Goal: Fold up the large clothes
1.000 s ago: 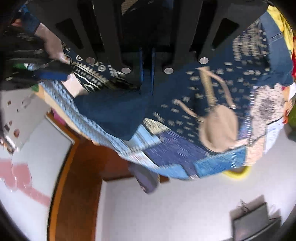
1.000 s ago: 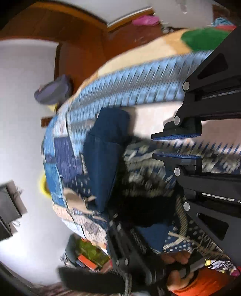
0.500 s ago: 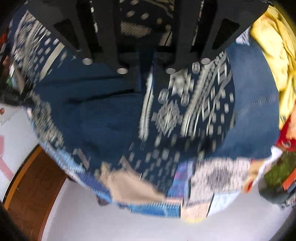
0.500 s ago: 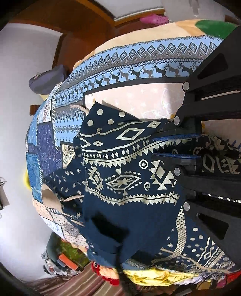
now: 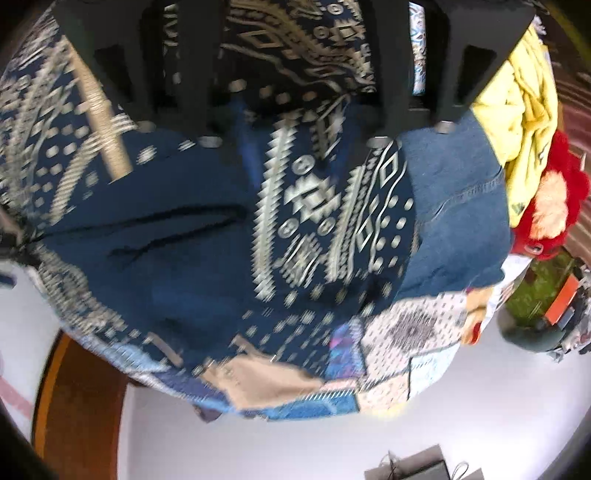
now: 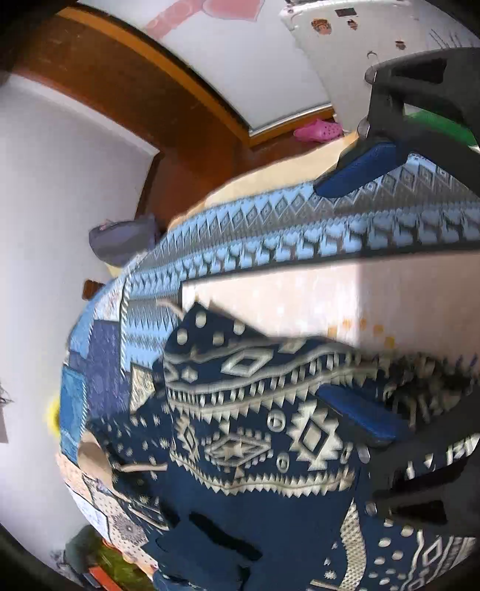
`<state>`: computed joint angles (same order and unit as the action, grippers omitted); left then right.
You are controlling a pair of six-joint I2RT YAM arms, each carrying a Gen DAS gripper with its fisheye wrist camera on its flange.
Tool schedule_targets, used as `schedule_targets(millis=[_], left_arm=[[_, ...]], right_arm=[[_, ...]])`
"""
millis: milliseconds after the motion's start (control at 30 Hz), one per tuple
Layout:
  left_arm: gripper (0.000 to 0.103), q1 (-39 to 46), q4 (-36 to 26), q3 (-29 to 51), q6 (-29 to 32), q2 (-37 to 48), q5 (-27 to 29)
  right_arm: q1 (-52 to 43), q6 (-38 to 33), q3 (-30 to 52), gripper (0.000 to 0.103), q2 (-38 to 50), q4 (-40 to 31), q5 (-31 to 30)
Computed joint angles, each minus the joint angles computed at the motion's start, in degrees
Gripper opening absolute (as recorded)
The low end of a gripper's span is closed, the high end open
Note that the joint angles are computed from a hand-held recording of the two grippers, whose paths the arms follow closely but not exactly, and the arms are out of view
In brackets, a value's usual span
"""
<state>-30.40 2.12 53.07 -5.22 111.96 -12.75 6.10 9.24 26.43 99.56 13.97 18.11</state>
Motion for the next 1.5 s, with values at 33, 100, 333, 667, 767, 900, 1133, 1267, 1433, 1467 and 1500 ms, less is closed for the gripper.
schedule_targets(millis=[33,100,333,667,767,900,1133,1267,1433,1467,1500], left_arm=[[0.067,-1.0,0.4,0.3,0.1,-0.5,-0.4],[0.072,-3.3,0.2,2.4,0.6,-0.2,-1.7],[0.073,-8.7,-5.7,16.9,1.4,8.4,2.7],[0.062,-10.6,-13.2,35.8,-1.1,24.2,1.5],[0.037,-10.0,-13.7,36.5,-3.3,24.4,-0.3],[0.010,-7.9,-12.9,34.0,-5.1,21.8,3.0],[0.008,-2.5,-6.0,18.4,-7.1,5.9,5.3],[0.005,3.1,-3.1,9.9,-7.6,-4.2,6.6],[0.003,9.9,-1.5,4.4,-7.4,-9.4,8.2],[0.003,11.1,-1.1,3.6,-7.4,-9.7,8.7],[0.003,12.3,-0.7,2.8,-7.4,-9.7,9.5]], right_arm=[[-1.8,-0.5,-0.4,0.101,-0.6,-0.3,-3.4],[-5.5,-0.9,-1.2,0.101,-2.7,-1.1,-9.5],[-9.8,-1.8,-4.8,0.101,-13.1,-4.4,-16.4],[-13.4,0.2,-6.1,0.101,-15.6,-4.7,-25.4],[-14.5,1.9,-6.6,0.101,-15.0,-3.3,-27.3],[-15.5,3.5,-6.8,0.101,-15.7,-2.9,-28.9],[-12.6,4.9,-7.0,0.101,-19.4,-4.6,-26.5],[-8.8,5.5,-6.0,0.101,-21.0,-6.9,-24.6],[-3.7,7.5,-3.7,0.101,-19.9,-8.0,-22.1],[-2.9,7.9,-3.2,0.101,-19.4,-8.0,-21.8],[-1.7,8.5,-2.5,0.101,-18.5,-8.0,-21.3]])
